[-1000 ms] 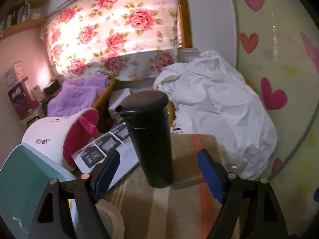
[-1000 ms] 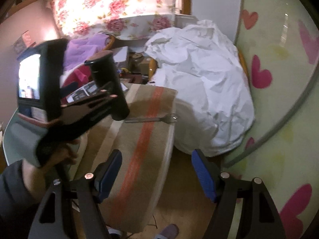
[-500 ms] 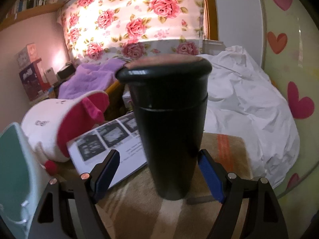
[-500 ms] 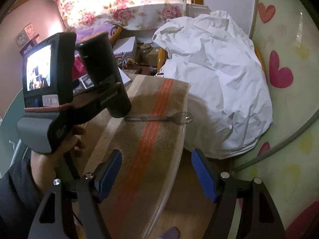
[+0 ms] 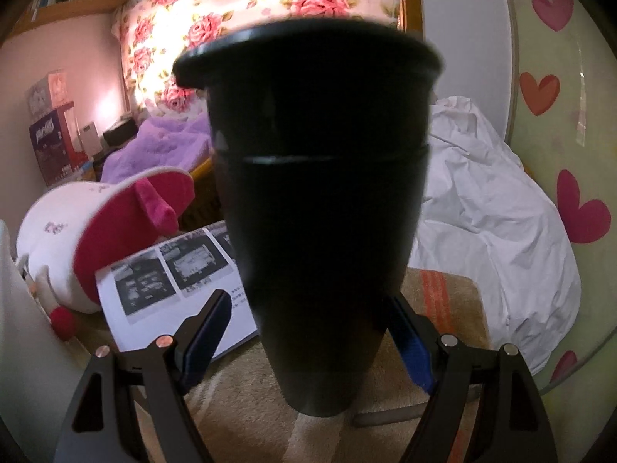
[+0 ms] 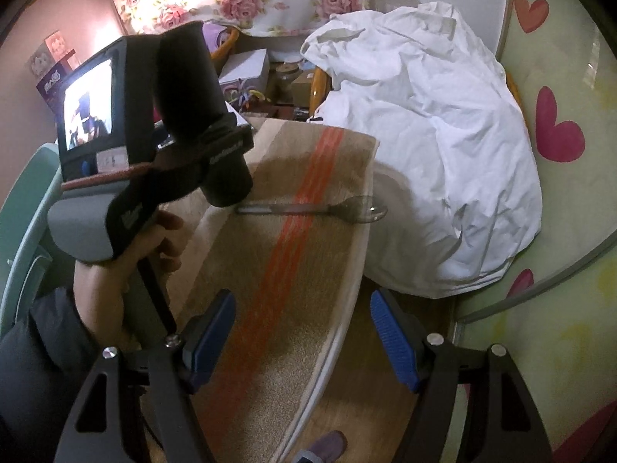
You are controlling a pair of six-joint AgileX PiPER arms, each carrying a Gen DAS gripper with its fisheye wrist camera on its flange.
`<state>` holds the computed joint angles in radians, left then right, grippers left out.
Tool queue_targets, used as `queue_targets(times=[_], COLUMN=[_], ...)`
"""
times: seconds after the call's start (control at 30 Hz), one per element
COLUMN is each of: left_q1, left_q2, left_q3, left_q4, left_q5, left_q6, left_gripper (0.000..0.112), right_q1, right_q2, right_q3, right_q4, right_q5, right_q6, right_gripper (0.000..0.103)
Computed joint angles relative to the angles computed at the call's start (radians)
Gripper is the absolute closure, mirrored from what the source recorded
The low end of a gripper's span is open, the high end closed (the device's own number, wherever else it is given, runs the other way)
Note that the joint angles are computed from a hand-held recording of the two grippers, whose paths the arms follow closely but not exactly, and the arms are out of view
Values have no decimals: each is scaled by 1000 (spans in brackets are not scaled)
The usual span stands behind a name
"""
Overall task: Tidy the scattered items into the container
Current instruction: 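Close the left gripper around the black thermos, then lift the black thermos off the table with the left gripper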
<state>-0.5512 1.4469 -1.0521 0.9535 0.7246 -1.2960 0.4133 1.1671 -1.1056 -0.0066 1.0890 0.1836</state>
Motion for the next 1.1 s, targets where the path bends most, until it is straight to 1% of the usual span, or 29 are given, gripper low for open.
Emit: queue_targets(times=[0.13,0.17,0.2,0.23,0.3,0.47,0.57,0.63,0.7,1.0,1.03,1.1], left_q1=[19,26,30,24,14,28,59,61,79,90,73,15], left_q2=[-12,-15,-20,-19,-18,-23,-33,-41,-93,-132,-107,9], left_q3=[16,20,24,24,23,33,64,76,138,158,135,19], left_q4=[4,-3,-9,-3,10,20,48,53,56,5,17,31], left_q5=[-47,-63,-81,-81,-79,-102,-146,-151,-172,-162,-135,-102], left_q6=[-12,-3,5,4,0,-10,-33,-40,-38,15,-9,-55], left_gripper=[30,34,43,44,44,45,45,45,45,45,45,45], right_q1=[-8,-6,-8,-13,-19,2,-2,-5,-10,-10,-11,-10], right_q2=[15,20,28,32,45,77,84,86,88,103,105,105], right_q3=[3,5,6,11,22,23,25,26,27,19,18,17], right_q4=[-1,-4,1,13,35,14,19,20,23,13,13,12], right_q5=[-17,-26,-40,-56,-93,-129,-131,-129,-126,-130,-131,-131], right_q6=[-3,0,-6,-18,-45,-36,-38,-41,-46,-41,-41,-40], right_gripper=[27,27,27,27,27,27,27,27,27,27,27,27])
